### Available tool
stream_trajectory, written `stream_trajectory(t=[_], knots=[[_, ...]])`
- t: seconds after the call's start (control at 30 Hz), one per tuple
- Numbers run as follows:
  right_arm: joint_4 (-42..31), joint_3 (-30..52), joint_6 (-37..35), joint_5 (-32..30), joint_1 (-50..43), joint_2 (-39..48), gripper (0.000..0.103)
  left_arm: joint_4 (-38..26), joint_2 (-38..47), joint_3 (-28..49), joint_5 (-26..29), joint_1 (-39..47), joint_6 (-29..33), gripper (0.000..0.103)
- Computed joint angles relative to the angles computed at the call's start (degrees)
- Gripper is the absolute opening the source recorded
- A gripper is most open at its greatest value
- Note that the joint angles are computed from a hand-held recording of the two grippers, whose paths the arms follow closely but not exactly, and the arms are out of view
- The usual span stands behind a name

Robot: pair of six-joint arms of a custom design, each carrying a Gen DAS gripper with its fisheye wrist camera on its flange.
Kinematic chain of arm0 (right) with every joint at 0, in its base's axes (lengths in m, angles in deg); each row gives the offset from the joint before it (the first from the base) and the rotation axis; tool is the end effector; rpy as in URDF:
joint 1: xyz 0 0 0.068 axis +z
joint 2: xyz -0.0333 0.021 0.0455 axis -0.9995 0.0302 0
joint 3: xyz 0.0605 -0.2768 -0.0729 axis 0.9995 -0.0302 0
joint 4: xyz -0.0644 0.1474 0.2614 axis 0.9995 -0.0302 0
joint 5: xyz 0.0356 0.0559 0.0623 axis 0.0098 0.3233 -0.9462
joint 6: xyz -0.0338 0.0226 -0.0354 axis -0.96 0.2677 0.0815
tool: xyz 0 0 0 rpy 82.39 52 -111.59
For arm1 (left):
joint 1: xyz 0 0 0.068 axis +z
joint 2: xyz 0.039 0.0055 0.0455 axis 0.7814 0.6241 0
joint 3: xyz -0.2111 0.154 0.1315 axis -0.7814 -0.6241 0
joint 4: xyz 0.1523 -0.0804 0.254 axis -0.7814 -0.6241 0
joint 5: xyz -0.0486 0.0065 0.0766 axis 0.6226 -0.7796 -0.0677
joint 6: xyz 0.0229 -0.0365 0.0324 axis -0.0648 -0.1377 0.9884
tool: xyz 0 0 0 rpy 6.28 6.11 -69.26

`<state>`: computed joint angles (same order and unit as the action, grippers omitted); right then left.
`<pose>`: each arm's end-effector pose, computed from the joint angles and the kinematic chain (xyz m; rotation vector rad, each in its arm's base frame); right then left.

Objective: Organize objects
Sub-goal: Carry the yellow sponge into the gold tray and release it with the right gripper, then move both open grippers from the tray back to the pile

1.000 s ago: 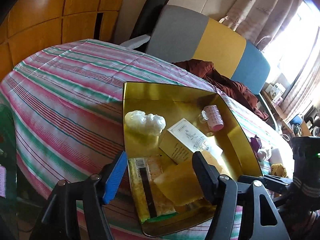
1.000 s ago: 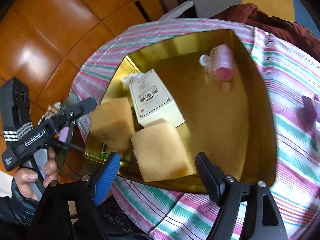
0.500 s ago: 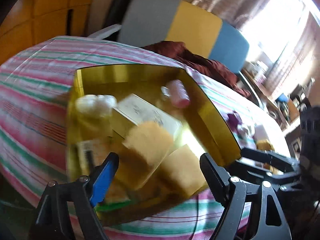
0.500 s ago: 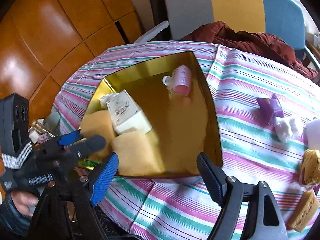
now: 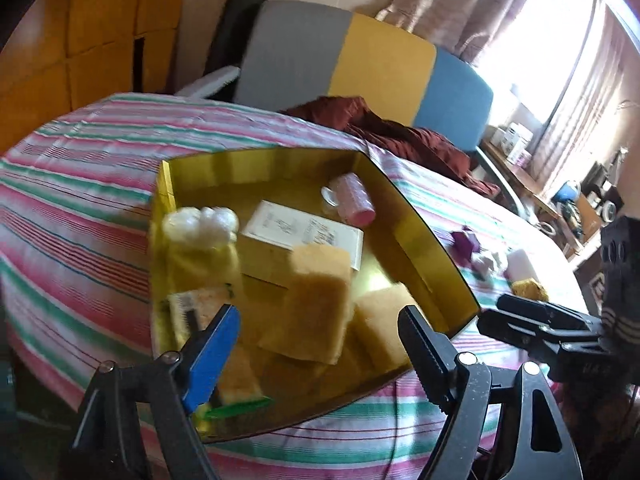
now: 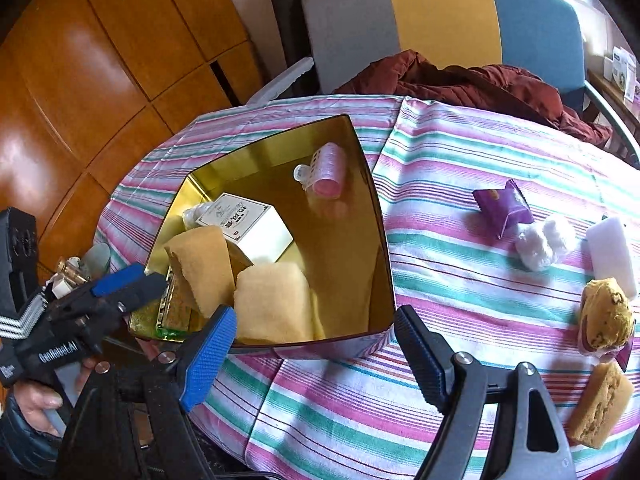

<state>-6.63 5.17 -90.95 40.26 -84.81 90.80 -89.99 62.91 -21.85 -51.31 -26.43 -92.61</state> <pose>0.2505 0.0357 0.1655 -0.9743 2.4331 0.6944 0.0855 -0.2803 0.1640 -0.6830 2.2850 -0.0976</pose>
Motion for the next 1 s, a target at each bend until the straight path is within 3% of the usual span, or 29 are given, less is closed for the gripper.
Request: stream_trajectory(t=[0.13,0.23,0.33,1.0], knots=[[2.73,-2.48,0.14,2.13,1.54,-3.51,0.082,-10.66,2.18,4.58,-0.46,-0.66,-4.83,0.083],[4.37,-3.95,0.16,3.2,2.18,-6.03,0.083,-19.3,5.89,9.98,-1.45,-0.99,-7.28,0.089],[4.92,-4.36,0.12,3.34,1.88,-7.03,0.083,-23.28,8.53,13.45,-2.19,-1.06,-7.07,0.09],[6.13,-0.42,-2.16,3.11,-7.76,-4.03,0.083,-23.06,15.55,22.88,-4.04,-0.19,4.64,0.09]])
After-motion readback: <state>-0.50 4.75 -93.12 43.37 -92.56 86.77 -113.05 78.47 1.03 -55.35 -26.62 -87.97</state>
